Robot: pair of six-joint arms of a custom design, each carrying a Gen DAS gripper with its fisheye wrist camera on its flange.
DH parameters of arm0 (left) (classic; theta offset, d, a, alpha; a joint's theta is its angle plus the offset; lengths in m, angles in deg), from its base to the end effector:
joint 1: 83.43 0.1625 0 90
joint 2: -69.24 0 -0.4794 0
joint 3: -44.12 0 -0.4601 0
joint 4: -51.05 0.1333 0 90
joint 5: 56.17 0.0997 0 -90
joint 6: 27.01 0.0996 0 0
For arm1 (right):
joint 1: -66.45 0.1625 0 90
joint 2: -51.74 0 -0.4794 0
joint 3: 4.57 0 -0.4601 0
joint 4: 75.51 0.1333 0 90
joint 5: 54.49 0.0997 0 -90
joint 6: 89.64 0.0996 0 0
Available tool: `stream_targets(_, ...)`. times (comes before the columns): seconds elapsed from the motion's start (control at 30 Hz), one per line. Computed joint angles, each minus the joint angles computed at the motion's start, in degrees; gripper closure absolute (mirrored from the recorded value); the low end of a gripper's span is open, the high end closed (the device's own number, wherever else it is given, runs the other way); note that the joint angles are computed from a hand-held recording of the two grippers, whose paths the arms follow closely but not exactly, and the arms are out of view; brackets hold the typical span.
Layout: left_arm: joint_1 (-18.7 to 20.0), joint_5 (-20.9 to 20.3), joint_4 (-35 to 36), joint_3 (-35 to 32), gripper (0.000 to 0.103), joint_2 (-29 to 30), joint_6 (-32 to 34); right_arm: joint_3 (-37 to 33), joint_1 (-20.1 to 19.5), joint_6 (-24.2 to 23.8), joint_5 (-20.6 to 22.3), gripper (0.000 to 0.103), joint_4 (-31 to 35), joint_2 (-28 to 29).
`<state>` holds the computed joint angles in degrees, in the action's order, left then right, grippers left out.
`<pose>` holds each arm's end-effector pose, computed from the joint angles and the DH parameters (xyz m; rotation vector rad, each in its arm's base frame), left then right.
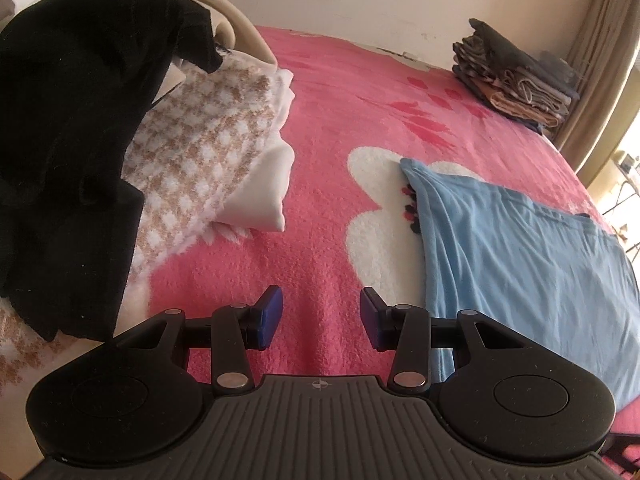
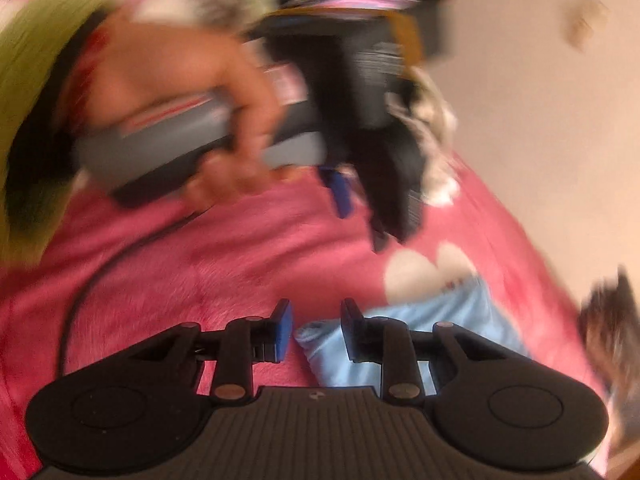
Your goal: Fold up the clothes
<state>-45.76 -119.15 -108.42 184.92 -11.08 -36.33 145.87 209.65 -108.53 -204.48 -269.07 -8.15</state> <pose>-0.2231 -0.3978 0.1626 0.9660 2.5944 -0.5276 0.3040 -0.1686 0.0910 1.1409 -1.8062 0.5952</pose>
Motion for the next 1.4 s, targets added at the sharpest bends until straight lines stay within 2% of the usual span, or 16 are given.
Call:
stream_targets(0.1,0.32,-0.16,-0.01,-0.16,0.061,0.20,-0.13,0.29,-1.13,-10.10,2.33,0.081,0.15,-0.75)
stream_targets(0.2,0.47,-0.27,0.13,-0.33,0.061,0.47,-0.19,0.45,-2.40,-16.37,3.30,0.084,2.57,-2.55)
stream_targets(0.33,0.54,-0.38,0.17,-0.38,0.061,0.62,-0.01,0.41,-3.40,-19.36,5.13,0.086,8.54,-5.47)
stream_targets(0.43,0.50,-0.42,0.23,-0.34,0.061,0.51,-0.06,0.42,-3.65,-21.36,5.39,0.090,10.61,-6.12)
stream_targets(0.57,0.34,-0.23,0.40,-0.30,0.061,0.55,-0.10,0.15,-4.41,-20.19,5.30,0.099,12.81,-6.74)
stream_targets(0.6,0.29,-0.16,0.44,-0.29,0.061,0.54,-0.12,-0.02,-4.89,-18.82,5.53,0.100,13.47,-7.06)
stream_targets(0.63,0.28,-0.13,0.48,-0.26,0.061,0.45,-0.11,-0.36,-5.45,-15.43,6.23,0.100,15.44,-8.06)
stream_targets(0.7,0.30,-0.13,0.54,-0.22,0.061,0.29,-0.22,-1.17,-6.84,-6.63,8.86,0.100,20.37,-10.96)
stream_targets(0.77,0.34,-0.12,0.54,-0.22,0.061,0.25,-0.35,-1.57,-9.54,3.51,13.57,0.100,23.94,-15.09)
stream_targets(1.0,0.56,-0.18,0.60,-0.42,0.061,0.44,-0.48,1.60,-19.77,24.10,28.14,0.100,22.38,-26.21)
stream_targets(1.07,0.56,-0.16,0.61,-0.42,0.061,0.46,-0.40,3.67,-24.17,29.87,33.69,0.100,19.77,-29.23)
stream_targets(1.17,0.51,-0.09,0.42,-0.39,0.061,0.63,-0.41,6.26,-30.33,35.82,40.84,0.100,15.02,-31.08)
stream_targets(1.3,0.43,0.11,0.37,-0.37,0.061,0.84,-0.45,10.12,-39.01,39.04,53.02,0.099,4.94,-30.62)
stream_targets(1.33,0.41,0.18,0.40,-0.37,0.061,0.86,-0.47,11.67,-41.11,40.65,56.72,0.097,0.60,-29.70)
stream_targets(1.37,0.39,0.21,0.43,-0.36,0.061,0.84,-0.44,13.18,-41.94,42.94,59.05,0.097,-3.99,-28.47)
stream_targets(1.4,0.38,0.22,0.47,-0.35,0.061,0.81,-0.39,13.90,-41.47,44.50,58.98,0.097,-6.62,-27.71)
